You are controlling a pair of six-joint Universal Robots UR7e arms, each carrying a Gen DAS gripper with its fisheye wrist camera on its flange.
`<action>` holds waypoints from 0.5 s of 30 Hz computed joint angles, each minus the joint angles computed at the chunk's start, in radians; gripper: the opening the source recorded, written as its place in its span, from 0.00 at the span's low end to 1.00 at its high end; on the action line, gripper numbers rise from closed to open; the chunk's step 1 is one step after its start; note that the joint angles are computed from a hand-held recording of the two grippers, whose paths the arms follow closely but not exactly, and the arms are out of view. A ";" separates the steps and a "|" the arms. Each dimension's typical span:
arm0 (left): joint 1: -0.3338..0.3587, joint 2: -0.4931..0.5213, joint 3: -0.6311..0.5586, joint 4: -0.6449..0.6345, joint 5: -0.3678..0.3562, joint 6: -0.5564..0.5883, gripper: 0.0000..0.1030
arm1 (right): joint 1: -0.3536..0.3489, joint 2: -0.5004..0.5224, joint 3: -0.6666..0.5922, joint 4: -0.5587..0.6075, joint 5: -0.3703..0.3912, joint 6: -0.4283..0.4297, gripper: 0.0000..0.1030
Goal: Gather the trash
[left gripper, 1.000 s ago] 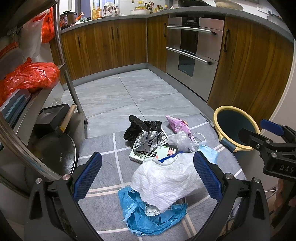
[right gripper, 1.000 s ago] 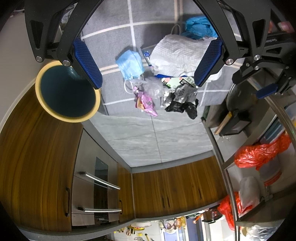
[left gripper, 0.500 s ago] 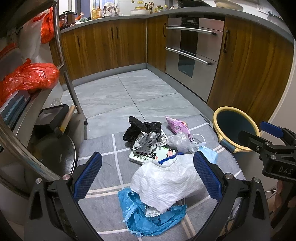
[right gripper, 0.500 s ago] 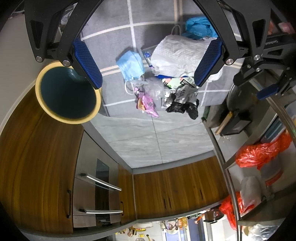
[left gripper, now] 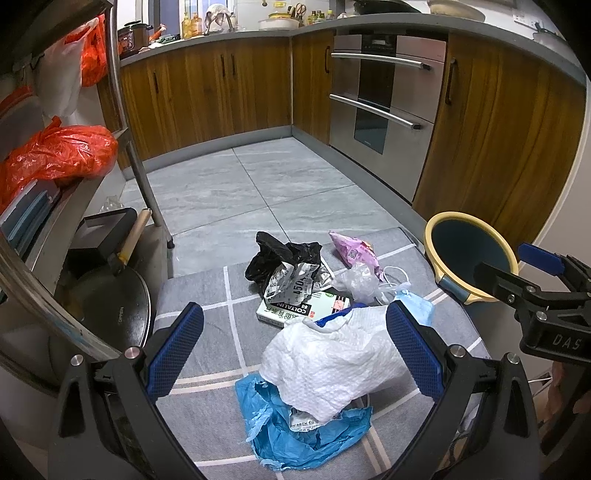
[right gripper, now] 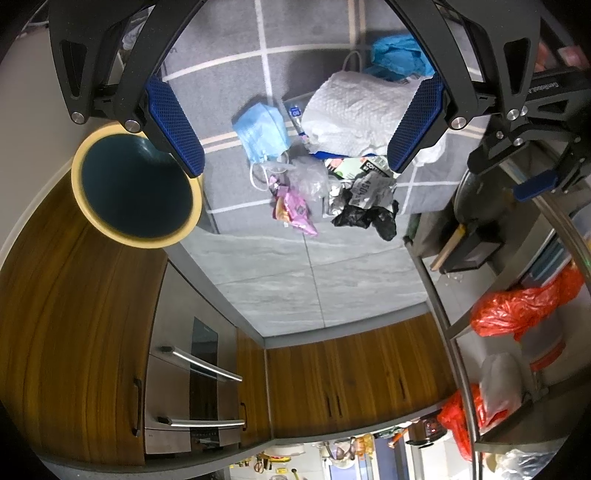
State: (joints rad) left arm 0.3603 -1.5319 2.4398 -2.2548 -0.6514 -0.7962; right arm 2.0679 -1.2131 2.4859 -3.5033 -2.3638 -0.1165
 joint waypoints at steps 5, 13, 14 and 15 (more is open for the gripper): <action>0.000 0.001 -0.002 0.011 0.006 -0.008 0.95 | 0.000 -0.001 0.000 0.004 -0.002 0.004 0.96; -0.004 -0.015 0.002 0.002 0.030 -0.010 0.95 | 0.004 0.011 -0.001 -0.020 -0.021 -0.010 0.96; -0.004 -0.015 0.003 -0.001 0.040 -0.003 0.95 | 0.001 0.007 0.000 -0.024 -0.015 -0.011 0.96; -0.008 -0.012 0.004 -0.003 0.054 0.005 0.95 | -0.003 0.002 0.001 -0.027 -0.005 -0.012 0.96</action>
